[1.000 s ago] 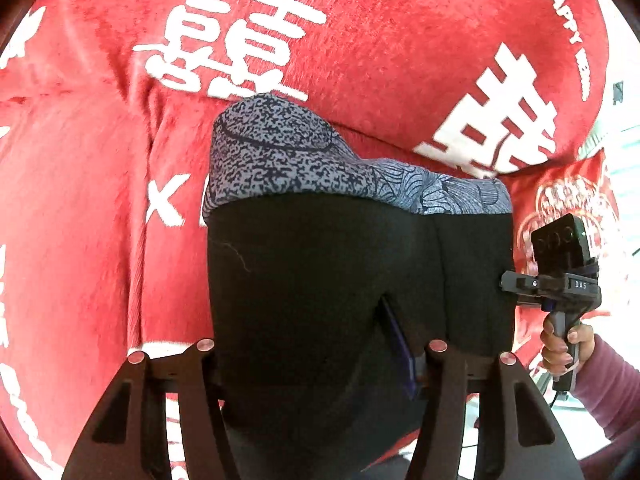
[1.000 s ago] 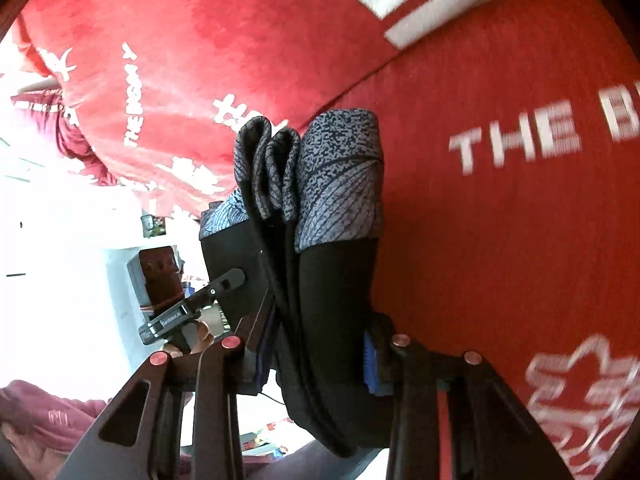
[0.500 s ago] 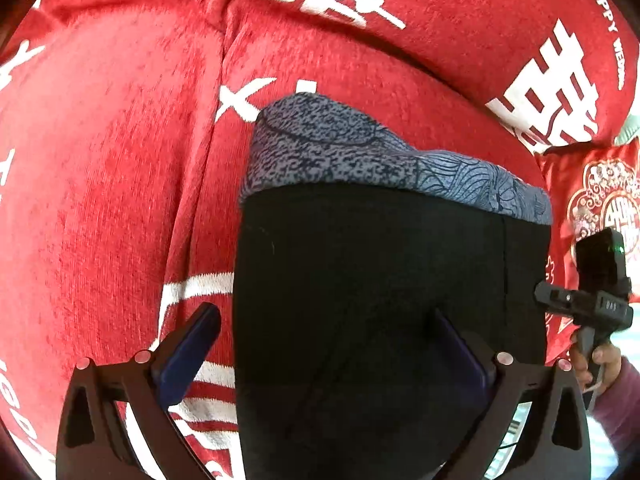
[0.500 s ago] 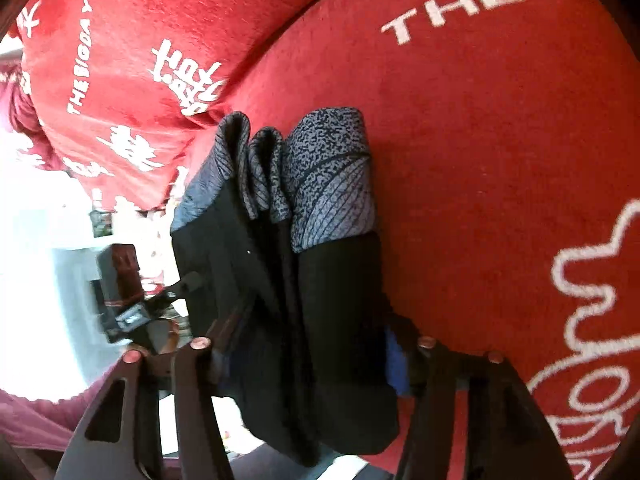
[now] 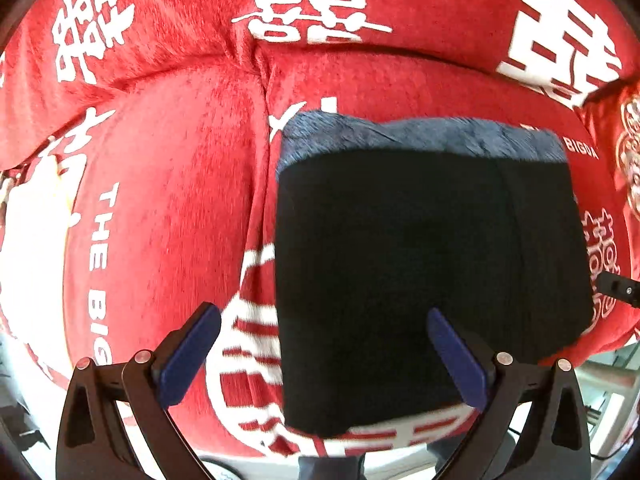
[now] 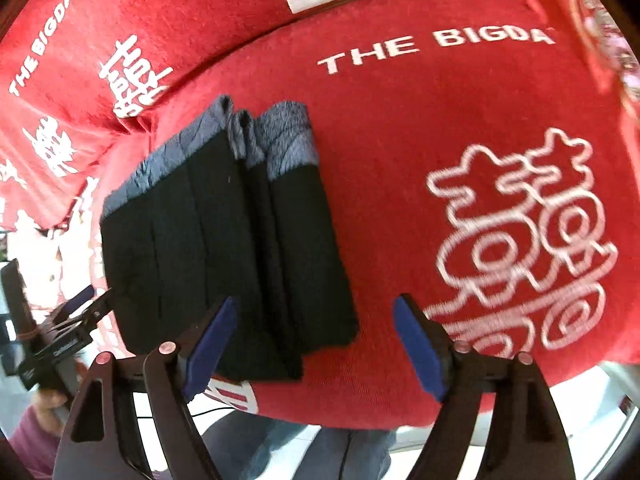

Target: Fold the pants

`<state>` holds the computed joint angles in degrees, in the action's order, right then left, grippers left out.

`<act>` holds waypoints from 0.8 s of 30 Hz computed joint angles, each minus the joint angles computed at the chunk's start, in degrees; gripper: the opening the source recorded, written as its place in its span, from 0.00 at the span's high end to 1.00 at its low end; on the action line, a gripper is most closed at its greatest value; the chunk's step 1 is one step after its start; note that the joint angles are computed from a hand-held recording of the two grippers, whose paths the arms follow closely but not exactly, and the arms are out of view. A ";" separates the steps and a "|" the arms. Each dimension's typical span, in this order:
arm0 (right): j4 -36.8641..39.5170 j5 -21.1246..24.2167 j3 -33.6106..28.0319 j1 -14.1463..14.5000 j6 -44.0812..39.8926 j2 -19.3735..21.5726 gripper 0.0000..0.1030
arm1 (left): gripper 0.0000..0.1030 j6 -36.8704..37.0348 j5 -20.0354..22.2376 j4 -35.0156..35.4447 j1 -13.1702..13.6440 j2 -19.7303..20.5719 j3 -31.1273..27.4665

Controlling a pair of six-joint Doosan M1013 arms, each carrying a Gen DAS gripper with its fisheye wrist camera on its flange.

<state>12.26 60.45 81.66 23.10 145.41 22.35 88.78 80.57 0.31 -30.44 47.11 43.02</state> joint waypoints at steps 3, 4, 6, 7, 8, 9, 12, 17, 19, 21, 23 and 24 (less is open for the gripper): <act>-4.89 5.14 -3.19 2.06 2.18 0.89 0.18 | 0.00 -0.26 -1.17 0.72 -0.70 -2.22 2.58; -6.33 6.62 -4.33 2.72 2.50 1.26 0.18 | 0.00 -0.23 -1.88 1.33 -0.99 -2.94 3.42; -9.18 9.24 -6.61 4.02 2.90 1.98 0.14 | 0.00 0.16 -2.81 2.59 -1.66 -4.24 4.75; -10.47 9.98 -7.65 4.68 3.23 2.22 0.08 | 0.00 0.48 -2.58 2.74 -1.84 -4.55 4.89; -11.01 9.92 -8.09 5.04 3.71 2.20 0.00 | 0.00 0.70 -2.00 2.57 -1.99 -4.74 4.72; -11.23 9.63 -8.45 5.33 4.09 2.15 0.00 | 0.00 0.89 -1.58 2.10 -1.97 -4.97 4.68; -12.21 11.05 -10.41 6.19 4.60 2.49 0.00 | 0.00 1.16 0.00 1.32 -2.04 -5.42 4.11; -10.57 15.37 -13.52 6.84 4.03 3.22 0.00 | 0.00 -0.49 3.27 1.00 -2.05 -5.77 2.40; -9.38 16.89 -14.41 6.95 4.69 3.33 0.00 | 0.00 -0.85 4.21 1.58 -2.19 -5.86 1.88; -9.03 17.92 -14.70 7.19 5.67 2.98 0.00 | 0.00 -1.09 4.57 1.82 -2.24 -6.09 1.57; -9.63 19.06 -15.45 7.43 6.49 3.04 0.00 | 0.00 -1.13 4.84 2.23 -2.32 -6.24 1.26; -9.85 19.72 -15.85 7.53 6.48 3.14 0.00 | 0.00 -1.21 4.89 2.43 -2.35 -6.35 1.18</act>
